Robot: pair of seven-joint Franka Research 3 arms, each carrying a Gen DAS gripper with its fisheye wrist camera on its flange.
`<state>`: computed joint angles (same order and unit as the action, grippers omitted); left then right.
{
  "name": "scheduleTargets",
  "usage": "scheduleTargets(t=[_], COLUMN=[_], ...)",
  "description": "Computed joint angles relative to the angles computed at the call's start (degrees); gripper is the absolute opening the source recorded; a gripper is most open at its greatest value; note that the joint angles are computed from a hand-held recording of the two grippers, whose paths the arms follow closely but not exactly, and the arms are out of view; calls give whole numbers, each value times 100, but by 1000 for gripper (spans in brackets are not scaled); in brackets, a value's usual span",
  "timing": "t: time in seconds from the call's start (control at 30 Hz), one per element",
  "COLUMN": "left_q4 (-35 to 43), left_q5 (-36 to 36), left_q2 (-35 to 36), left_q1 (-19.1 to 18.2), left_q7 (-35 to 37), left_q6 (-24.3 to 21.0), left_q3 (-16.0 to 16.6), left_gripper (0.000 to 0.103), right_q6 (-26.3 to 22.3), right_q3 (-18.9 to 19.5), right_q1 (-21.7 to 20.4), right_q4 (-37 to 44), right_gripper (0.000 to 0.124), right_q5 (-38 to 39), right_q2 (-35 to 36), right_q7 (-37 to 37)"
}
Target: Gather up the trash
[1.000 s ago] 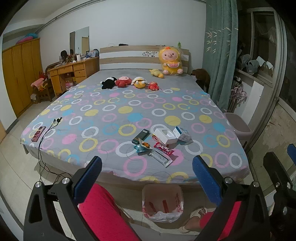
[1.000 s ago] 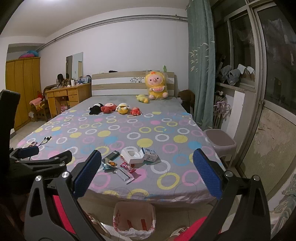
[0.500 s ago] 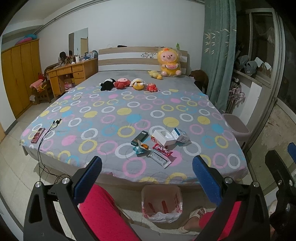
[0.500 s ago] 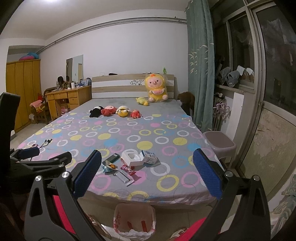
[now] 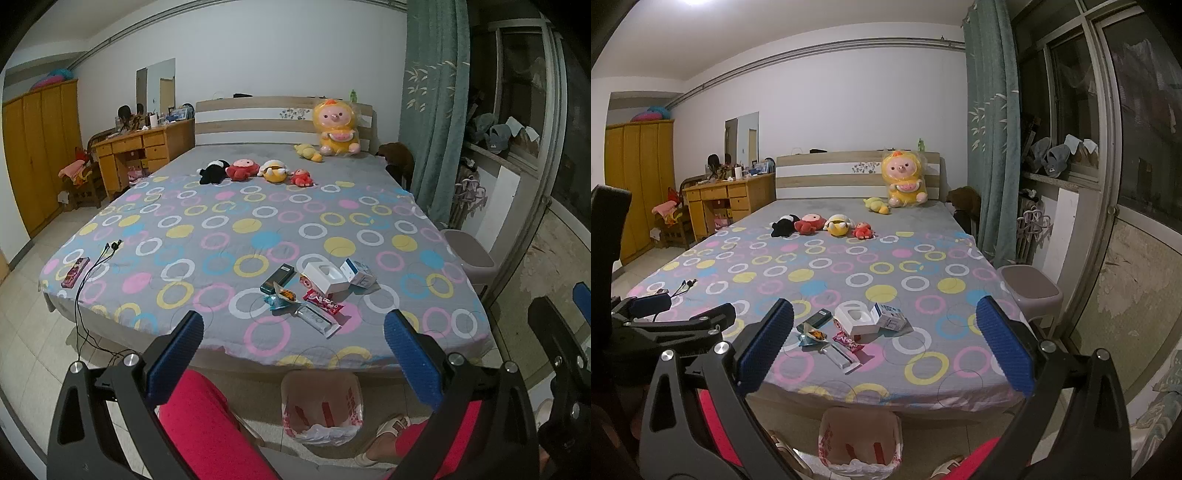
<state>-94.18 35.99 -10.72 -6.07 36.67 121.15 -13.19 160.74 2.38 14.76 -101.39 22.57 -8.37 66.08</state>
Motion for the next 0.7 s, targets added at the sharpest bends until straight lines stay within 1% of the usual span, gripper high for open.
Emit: scheduleTargets(t=[0.7], left_q4=[76], left_q5=[-52], left_q2=[11], left_q1=[-16], left_q7=[66], left_q6=[-11], left_q3=[1], left_gripper=[96], right_q6=[60], right_q3=[-2], right_q1=[20], right_q4=[-68], right_gripper=[97], right_q5=[39], right_q2=[-27], right_q7=[-36])
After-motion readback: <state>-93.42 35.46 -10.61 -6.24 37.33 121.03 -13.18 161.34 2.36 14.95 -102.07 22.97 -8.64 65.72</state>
